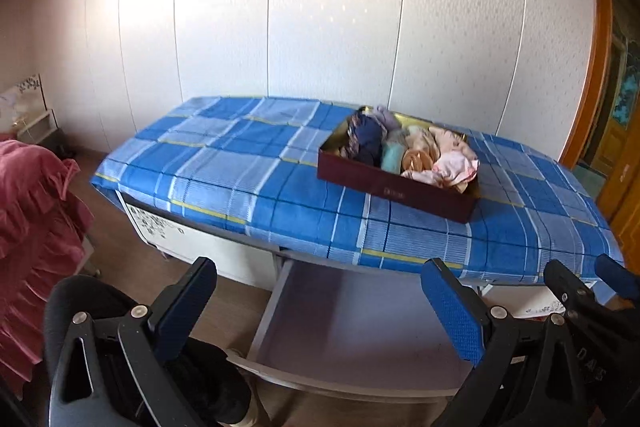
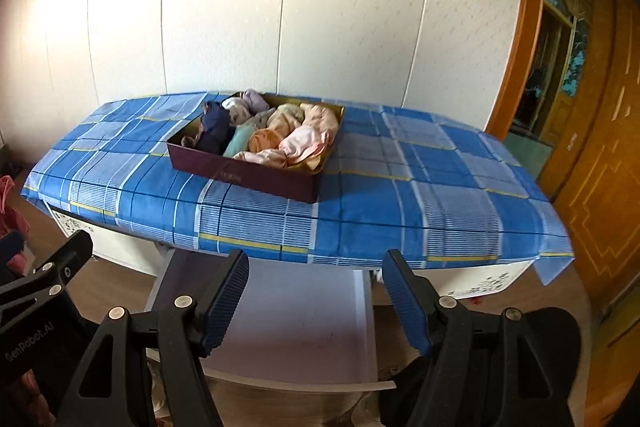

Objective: Organize soft objects

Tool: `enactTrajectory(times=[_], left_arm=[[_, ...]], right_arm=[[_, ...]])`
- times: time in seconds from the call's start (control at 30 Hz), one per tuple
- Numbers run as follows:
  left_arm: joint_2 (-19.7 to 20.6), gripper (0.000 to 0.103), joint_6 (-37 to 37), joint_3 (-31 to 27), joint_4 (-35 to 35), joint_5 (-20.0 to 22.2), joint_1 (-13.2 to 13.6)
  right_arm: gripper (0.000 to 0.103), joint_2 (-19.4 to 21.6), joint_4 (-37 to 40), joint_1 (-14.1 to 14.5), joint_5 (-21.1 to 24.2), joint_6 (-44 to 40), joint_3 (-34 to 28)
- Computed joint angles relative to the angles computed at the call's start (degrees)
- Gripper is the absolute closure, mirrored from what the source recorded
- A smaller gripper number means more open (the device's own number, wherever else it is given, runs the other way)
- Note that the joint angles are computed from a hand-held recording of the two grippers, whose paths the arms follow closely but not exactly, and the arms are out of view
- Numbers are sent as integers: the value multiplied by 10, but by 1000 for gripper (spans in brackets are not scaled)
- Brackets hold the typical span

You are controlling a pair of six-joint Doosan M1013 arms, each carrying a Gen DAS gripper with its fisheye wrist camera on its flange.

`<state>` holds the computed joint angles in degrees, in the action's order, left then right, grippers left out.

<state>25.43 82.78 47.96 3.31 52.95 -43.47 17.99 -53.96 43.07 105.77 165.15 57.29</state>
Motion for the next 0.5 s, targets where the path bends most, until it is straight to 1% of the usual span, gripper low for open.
enactTrajectory(times=[0.07, 0.2, 0.27, 0.4, 0.5], left_arm=[[-10, 0, -6, 14, 5, -21, 0], [-17, 0, -26, 22, 21, -30, -2], [-20, 0, -26, 26, 26, -32, -4], [-18, 0, 8, 22, 24, -16, -10], [-16, 0, 28, 21, 26, -5, -14]], right_arm=[[33, 3, -9, 6, 3, -2, -3], [33, -3, -2, 8, -10, 18, 6], [33, -11, 14, 7, -28, 33, 16], [33, -10, 38, 2, -20, 38, 17], [33, -14, 47, 0, -30, 48, 24]])
